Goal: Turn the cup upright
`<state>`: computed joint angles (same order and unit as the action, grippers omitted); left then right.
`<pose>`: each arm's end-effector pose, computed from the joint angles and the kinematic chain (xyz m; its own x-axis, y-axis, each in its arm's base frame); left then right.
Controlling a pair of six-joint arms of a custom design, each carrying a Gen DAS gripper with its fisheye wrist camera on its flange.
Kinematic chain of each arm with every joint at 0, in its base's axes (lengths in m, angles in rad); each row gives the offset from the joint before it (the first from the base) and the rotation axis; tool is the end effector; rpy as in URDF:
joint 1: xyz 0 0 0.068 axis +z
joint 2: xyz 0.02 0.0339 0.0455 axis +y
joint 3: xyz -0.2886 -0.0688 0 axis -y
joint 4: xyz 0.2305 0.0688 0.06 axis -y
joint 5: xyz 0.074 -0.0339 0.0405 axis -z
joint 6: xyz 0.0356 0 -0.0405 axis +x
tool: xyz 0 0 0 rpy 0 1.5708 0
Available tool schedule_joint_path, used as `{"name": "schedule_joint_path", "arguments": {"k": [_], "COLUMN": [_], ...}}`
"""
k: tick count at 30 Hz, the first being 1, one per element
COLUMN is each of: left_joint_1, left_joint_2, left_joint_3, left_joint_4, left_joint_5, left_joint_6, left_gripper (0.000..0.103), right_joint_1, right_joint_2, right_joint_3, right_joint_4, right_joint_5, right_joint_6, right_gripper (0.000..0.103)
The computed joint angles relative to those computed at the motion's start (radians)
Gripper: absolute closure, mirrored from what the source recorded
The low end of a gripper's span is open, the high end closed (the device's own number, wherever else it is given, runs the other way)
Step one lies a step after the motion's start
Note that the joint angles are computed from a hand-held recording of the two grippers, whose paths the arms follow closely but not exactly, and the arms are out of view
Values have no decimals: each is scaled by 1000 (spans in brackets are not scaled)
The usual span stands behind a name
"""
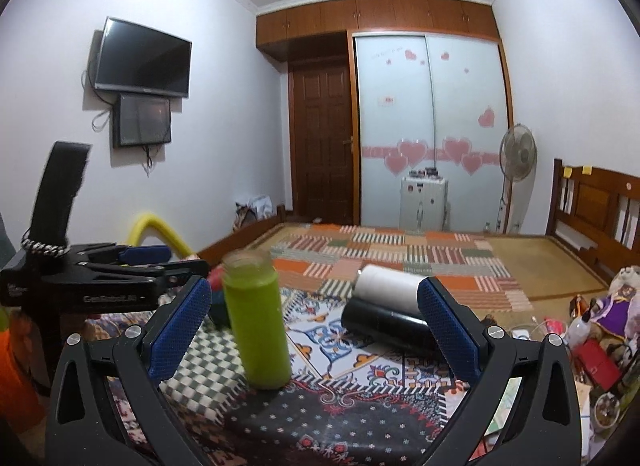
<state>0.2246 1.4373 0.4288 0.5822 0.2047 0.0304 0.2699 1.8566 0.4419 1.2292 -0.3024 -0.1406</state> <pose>0.2496 0.0496 0.1915 -0.4041 -0.0618 -0.9126 -0.0254 0.9981 -0.0563 0.2888 0.0909 0.1521 -0.1008 -0.1667 -0.9808 -0.5563 0.8268 -0.0833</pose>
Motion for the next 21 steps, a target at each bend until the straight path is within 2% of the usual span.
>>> {"name": "schedule_joint_path", "arguments": {"k": [4,10,15,17,21], "left_joint_1": [9,-37,-137,-173,-192], "left_joint_2": [-206,-497,-687,-736,-794], "left_joint_3": [-130,-244,-312,-325,-329], "left_joint_4": [29,-37,-85,-106,-147], "left_joint_5": [-38,-125,-257,-298,-308], "left_joint_6": [-6,-19,-31,-41,-59], "left_gripper": [31,31,12,9,4], "right_joint_1": [13,27,44,50,52], "right_joint_2": [-68,-123,-148,-145,-144], "right_joint_3": [-67,-148,-205,-225,-252], "right_joint_4": [39,108,167,199,231], "right_joint_5": [6,6,20,30,38], "right_joint_6": [24,44,39,35,31], "right_gripper": [0,0,0,0,0]}}
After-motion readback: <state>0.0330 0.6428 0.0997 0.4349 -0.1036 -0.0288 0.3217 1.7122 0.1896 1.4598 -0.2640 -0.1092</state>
